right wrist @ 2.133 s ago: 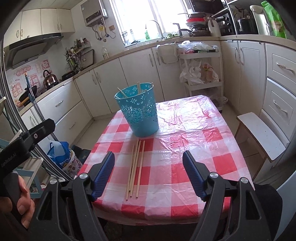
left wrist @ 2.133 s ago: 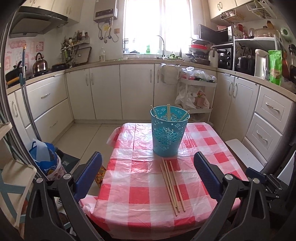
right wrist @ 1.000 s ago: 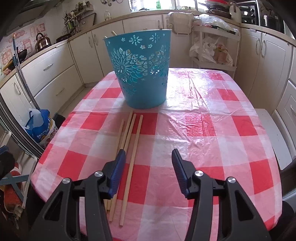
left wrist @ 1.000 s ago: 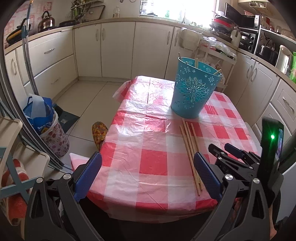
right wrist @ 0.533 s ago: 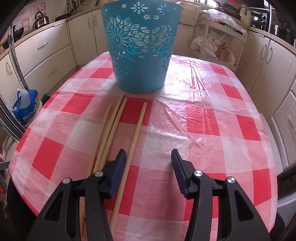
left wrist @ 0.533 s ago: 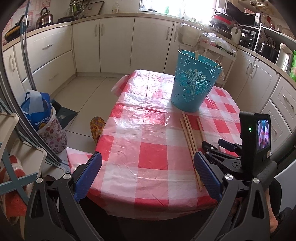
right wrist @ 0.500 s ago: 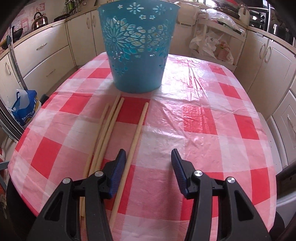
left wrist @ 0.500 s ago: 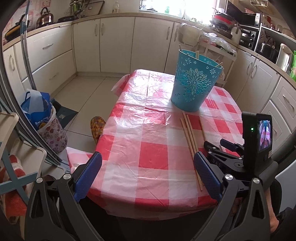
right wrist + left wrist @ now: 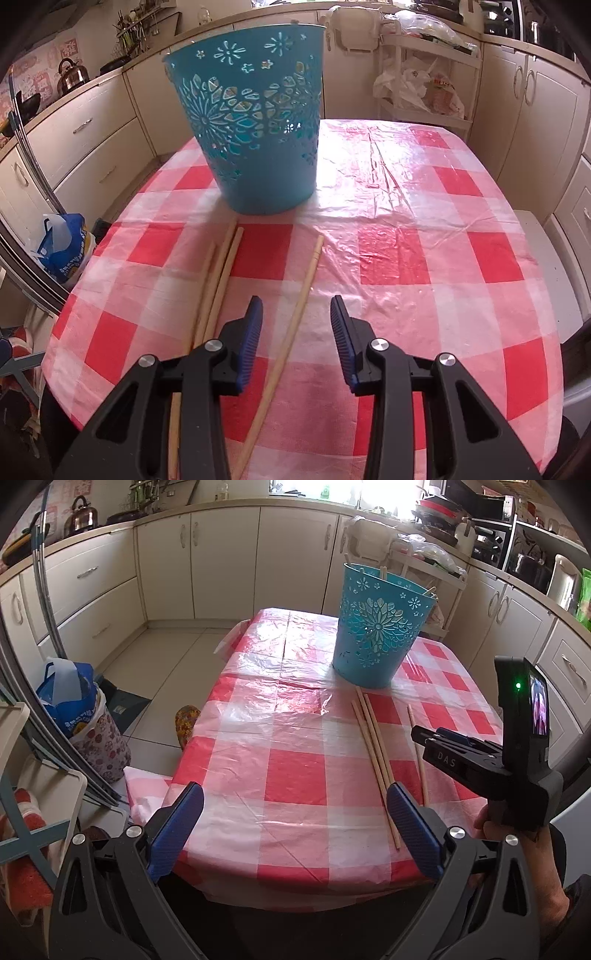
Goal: Organize utensils
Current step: 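Lower both open tools over the sticks lying beside the basket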
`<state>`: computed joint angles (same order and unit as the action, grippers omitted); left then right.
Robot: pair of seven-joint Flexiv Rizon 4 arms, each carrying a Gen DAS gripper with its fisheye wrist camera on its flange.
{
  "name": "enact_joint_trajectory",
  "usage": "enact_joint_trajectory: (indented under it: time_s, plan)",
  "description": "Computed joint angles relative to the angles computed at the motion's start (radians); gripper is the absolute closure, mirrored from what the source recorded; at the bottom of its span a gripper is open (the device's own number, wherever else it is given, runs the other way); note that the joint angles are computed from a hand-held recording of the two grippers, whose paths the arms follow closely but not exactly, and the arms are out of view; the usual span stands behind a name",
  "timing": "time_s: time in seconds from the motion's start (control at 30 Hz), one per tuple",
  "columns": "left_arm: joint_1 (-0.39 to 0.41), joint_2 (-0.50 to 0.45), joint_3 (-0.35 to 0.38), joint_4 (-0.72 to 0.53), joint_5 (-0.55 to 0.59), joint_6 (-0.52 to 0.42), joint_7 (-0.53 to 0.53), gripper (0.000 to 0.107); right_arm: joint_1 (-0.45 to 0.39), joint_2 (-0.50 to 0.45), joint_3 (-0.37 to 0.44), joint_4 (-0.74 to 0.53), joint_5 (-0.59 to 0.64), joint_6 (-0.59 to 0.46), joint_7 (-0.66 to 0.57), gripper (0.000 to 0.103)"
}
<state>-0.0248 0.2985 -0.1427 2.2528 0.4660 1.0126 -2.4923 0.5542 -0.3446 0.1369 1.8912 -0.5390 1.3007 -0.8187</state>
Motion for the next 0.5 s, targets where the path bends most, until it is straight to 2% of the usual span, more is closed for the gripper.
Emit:
enact_joint_trajectory:
  time_s: [0.2, 0.23, 0.33, 0.5]
  plan:
    - [0.011, -0.009, 0.003, -0.001, 0.001, 0.012, -0.004, 0.011, 0.002, -0.032, 0.007, -0.045, 0.008, -0.075, -0.017, 0.066]
    - [0.014, -0.013, -0.002, -0.009, 0.009, 0.005, -0.006, 0.011, 0.002, -0.032, 0.005, -0.041, 0.007, -0.076, -0.022, 0.070]
    - [0.021, -0.023, -0.013, -0.037, 0.031, -0.029, -0.018, 0.011, 0.002, -0.027, -0.004, -0.021, -0.015, -0.046, -0.032, 0.073]
    - [0.019, -0.002, -0.007, -0.053, 0.045, -0.060, -0.043, 0.011, -0.031, -0.035, 0.049, -0.044, 0.052, -0.070, -0.150, 0.090]
